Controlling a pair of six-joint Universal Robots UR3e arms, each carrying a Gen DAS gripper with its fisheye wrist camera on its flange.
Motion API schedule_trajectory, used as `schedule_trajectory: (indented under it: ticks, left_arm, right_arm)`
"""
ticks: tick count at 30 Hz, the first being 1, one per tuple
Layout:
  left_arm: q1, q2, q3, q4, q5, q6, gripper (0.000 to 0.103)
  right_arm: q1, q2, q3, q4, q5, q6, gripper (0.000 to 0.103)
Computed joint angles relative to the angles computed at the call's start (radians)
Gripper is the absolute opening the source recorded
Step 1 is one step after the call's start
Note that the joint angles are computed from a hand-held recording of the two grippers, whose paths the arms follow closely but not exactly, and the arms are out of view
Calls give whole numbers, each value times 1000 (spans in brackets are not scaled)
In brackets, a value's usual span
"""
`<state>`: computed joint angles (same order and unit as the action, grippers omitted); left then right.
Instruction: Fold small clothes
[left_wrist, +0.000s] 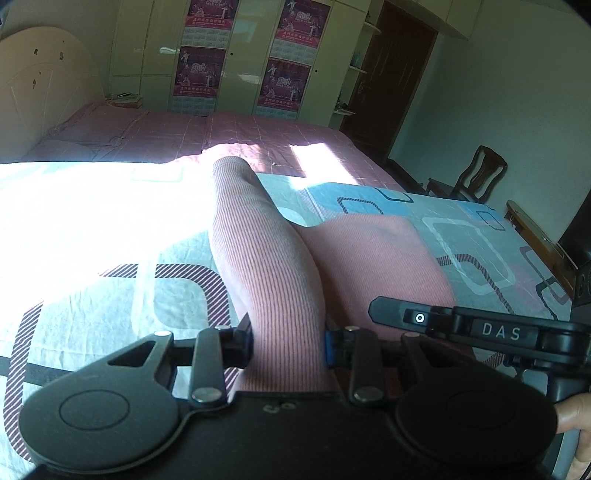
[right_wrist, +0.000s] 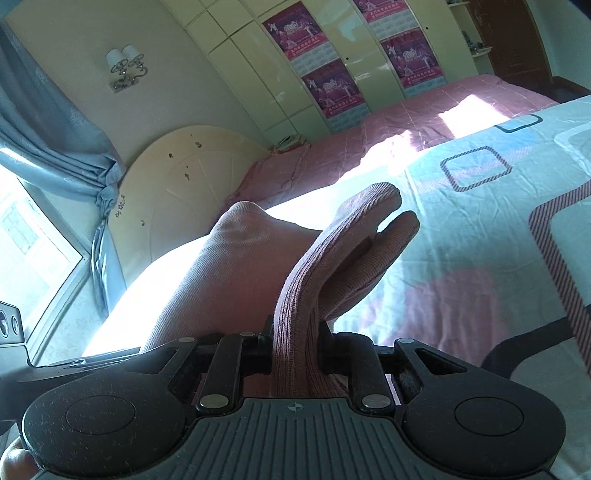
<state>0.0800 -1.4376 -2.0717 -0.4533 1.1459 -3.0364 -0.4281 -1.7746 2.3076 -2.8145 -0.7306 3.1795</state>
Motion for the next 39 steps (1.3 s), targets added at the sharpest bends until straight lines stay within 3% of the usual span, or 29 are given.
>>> schedule_trajectory:
  ticks: [6,14,16,21,24,25,31,39]
  left_arm:
    - [103,-59,-2,40,-37,41,32]
    - [162,-255,24,151,-5,74,34]
    - [179,-302,8,191,14,74,38]
    - [171,-346,-50,330,68,77,68]
    - [185,-346,-36,301,65,46,75]
    - [194,-342,-29,285,59,44,76]
    - [215,-291,-26,337,55,-12,68]
    - [113,-477,179,326,144,-10,61]
  right_arm:
    - [191,283,-159,-224,-117,137,19]
    - [268,548,-307,-261,-205,123,19]
    - [263,590,-316,-267,-233,112,19]
    - [206,621,-277,-264,-185,29,19]
    - [181,608,-266,-248,-170,15,31]
    - [164,594,-255,-241,-160,14,35]
    - [139,571,-314,-164,-141,-10,35]
    - [200,756,-537,-166,-184,131,36]
